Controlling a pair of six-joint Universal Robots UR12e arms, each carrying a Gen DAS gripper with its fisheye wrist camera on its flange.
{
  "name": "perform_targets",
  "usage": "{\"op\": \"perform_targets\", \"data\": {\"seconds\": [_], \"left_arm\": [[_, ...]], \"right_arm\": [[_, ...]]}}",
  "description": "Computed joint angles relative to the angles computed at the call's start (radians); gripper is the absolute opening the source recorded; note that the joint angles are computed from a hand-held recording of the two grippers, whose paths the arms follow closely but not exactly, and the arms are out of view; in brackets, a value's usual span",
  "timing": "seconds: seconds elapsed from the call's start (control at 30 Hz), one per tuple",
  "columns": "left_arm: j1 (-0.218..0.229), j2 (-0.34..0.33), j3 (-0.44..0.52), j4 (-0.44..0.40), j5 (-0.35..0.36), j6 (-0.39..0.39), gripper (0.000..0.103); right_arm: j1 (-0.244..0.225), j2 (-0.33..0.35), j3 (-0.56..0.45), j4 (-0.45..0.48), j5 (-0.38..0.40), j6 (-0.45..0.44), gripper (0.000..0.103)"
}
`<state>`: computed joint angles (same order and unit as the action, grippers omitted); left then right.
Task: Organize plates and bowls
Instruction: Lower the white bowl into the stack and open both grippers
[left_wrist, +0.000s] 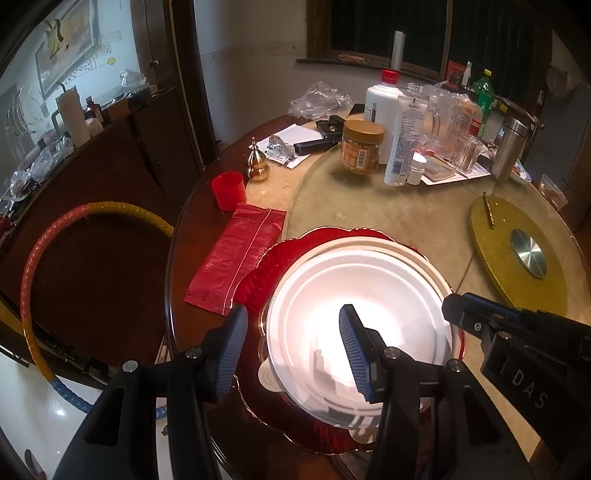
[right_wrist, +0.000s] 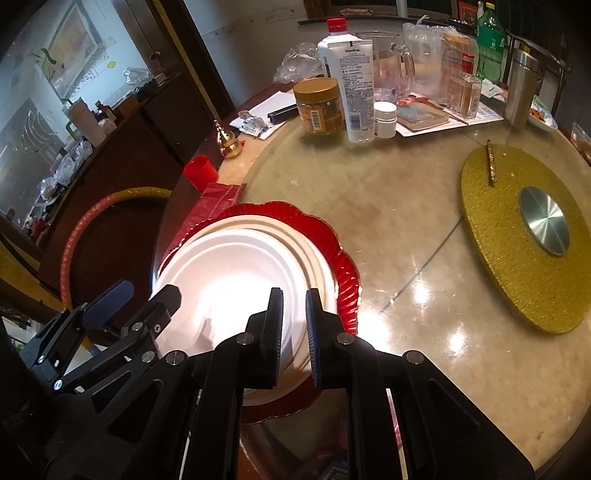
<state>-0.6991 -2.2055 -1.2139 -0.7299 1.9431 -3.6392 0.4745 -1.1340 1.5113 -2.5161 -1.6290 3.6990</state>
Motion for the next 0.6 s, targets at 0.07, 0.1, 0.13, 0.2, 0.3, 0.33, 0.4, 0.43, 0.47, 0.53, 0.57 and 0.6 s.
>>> {"op": "perform_targets", "data": {"seconds": [0.07, 0.1, 0.13, 0.2, 0.3, 0.33, 0.4, 0.43, 0.47, 0.53, 0.57, 0.6], "left_arm": [[0.000, 0.000, -0.001, 0.005, 0.001, -0.001, 0.052], [-0.001, 0.000, -0.002, 0.007, 0.005, -0.001, 0.052], [-0.002, 0.000, -0.002, 0.010, 0.007, 0.001, 0.053], [-0.004, 0.000, -0.002, 0.012, 0.014, 0.004, 0.058], [-0.006, 0.001, -0.006, 0.022, 0.022, 0.003, 0.067], [-0.007, 0.001, -0.006, 0.019, 0.032, -0.004, 0.068], [-0.005, 0.006, -0.014, 0.030, 0.030, -0.014, 0.068], [-0.004, 0.008, -0.017, 0.030, 0.028, -0.020, 0.069], [-0.004, 0.008, -0.017, 0.027, 0.031, -0.023, 0.070], [-0.004, 0.011, -0.021, 0.027, 0.030, -0.021, 0.071], [-0.005, 0.012, -0.023, 0.023, 0.031, -0.020, 0.072], [-0.005, 0.013, -0.026, 0.025, 0.034, -0.018, 0.073]], "right_arm": [[0.002, -0.001, -0.002, 0.008, -0.016, -0.001, 0.012], [0.005, -0.002, -0.003, 0.006, -0.031, -0.005, 0.012], [0.007, -0.003, -0.003, 0.006, -0.044, -0.011, 0.012], [0.010, -0.004, -0.004, 0.003, -0.055, -0.020, 0.014], [0.017, -0.005, -0.011, 0.014, -0.096, -0.027, 0.038], [0.021, -0.005, -0.012, 0.016, -0.116, -0.030, 0.042], [0.022, -0.008, -0.010, 0.009, -0.118, -0.032, 0.045], [0.022, -0.010, -0.007, 0.004, -0.115, -0.032, 0.049], [0.023, -0.012, -0.004, 0.000, -0.120, -0.033, 0.054], [0.028, -0.015, -0.001, -0.011, -0.140, -0.037, 0.055], [0.031, -0.016, 0.000, -0.018, -0.144, -0.042, 0.055], [0.033, -0.017, 0.002, -0.022, -0.149, -0.045, 0.055]]}}
